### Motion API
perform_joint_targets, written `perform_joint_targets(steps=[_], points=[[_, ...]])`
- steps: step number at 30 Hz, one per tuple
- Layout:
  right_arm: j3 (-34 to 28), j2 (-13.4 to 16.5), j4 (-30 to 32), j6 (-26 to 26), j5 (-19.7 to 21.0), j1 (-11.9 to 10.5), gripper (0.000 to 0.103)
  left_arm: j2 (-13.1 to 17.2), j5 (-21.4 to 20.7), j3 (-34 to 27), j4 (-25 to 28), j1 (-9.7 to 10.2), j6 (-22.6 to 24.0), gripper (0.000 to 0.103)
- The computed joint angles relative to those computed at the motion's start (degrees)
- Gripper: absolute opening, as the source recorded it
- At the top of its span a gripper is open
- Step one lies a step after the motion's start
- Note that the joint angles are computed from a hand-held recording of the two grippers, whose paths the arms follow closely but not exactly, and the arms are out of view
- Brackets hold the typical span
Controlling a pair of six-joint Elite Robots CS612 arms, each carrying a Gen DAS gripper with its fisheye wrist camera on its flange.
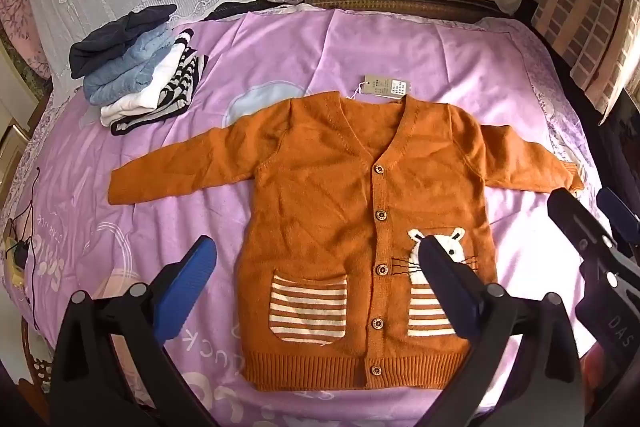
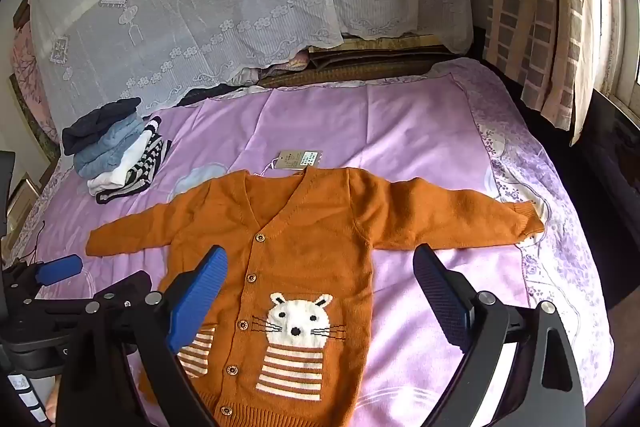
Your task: Fold small clothes
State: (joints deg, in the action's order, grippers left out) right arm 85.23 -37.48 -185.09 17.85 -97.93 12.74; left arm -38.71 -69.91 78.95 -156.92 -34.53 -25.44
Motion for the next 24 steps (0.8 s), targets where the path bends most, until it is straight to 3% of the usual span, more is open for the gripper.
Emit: perform_joint_targets(steps=[24], points=[[0.4, -0.1, -0.3, 0.2, -0.4, 0.2, 0.094, 0.0, -1.1, 0.3, 0.8, -0.03, -0.5, 0.098]])
